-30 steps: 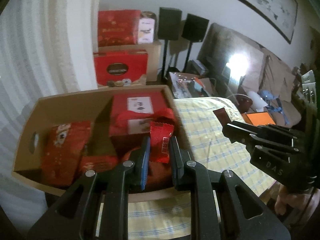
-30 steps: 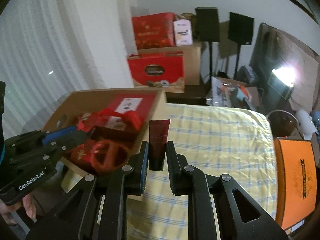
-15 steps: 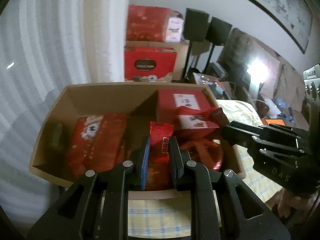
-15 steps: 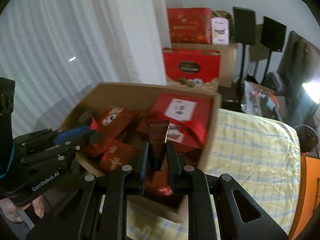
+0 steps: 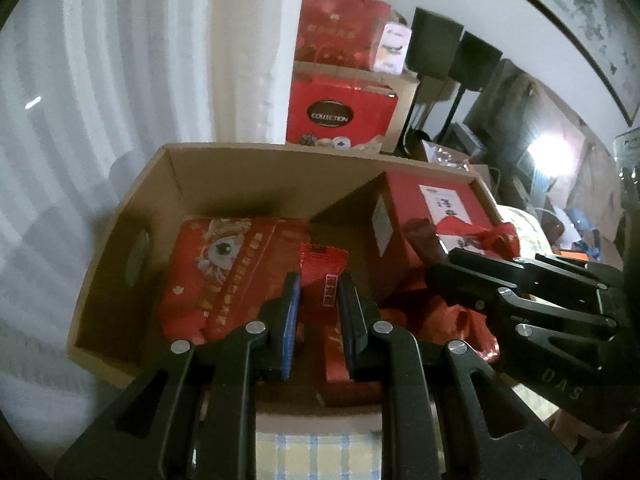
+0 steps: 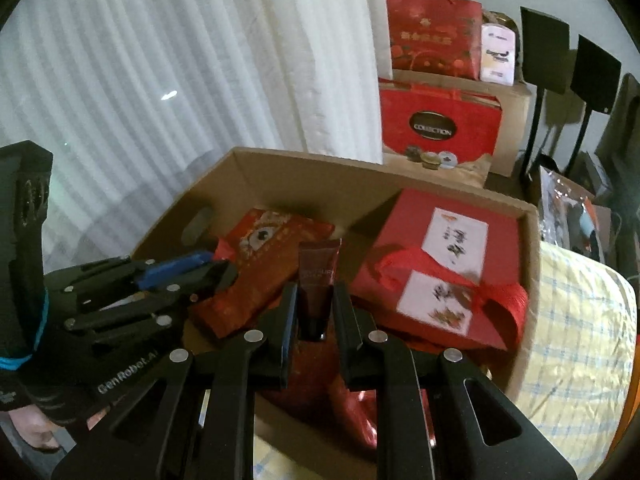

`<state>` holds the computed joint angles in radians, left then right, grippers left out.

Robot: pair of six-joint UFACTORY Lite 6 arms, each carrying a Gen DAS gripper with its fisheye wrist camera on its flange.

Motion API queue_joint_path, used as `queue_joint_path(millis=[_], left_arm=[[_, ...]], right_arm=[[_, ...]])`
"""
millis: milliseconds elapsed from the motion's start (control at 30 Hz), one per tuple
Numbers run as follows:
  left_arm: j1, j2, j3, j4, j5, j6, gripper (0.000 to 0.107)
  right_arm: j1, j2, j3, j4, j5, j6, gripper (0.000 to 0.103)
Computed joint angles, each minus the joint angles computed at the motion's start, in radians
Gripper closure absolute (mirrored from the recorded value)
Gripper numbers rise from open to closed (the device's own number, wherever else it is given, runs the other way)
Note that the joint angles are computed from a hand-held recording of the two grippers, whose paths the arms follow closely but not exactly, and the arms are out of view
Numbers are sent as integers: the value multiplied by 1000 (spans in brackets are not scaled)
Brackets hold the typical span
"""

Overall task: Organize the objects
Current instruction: 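Lower both items into the box and open both grippers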

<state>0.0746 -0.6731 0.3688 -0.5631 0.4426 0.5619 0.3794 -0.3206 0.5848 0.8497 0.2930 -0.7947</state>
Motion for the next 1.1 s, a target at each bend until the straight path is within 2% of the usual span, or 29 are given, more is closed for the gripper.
queue_joint_path(millis=[300, 533, 667, 833, 1033, 1100], left_arm=[[-51, 210, 78, -106, -107, 89, 90], [-78, 311, 122, -155, -151, 125, 90], [-77, 338, 135, -191, -150, 157, 89], [-87, 347, 140, -195, -151, 148, 75], [-111, 306, 130, -119, -144, 52, 72], [-116, 277, 121, -86, -138, 11, 72]], right_arm=[[-14, 175, 121, 119, -32, -128, 86], [-52, 260, 172, 234, -26, -246, 83], [-66, 240, 159, 240, -20, -262, 83], [-107, 181, 135, 239, 11, -266, 82], [-143, 63, 90, 112, 32, -163, 73], [-154, 24, 71, 85, 33, -142, 65]])
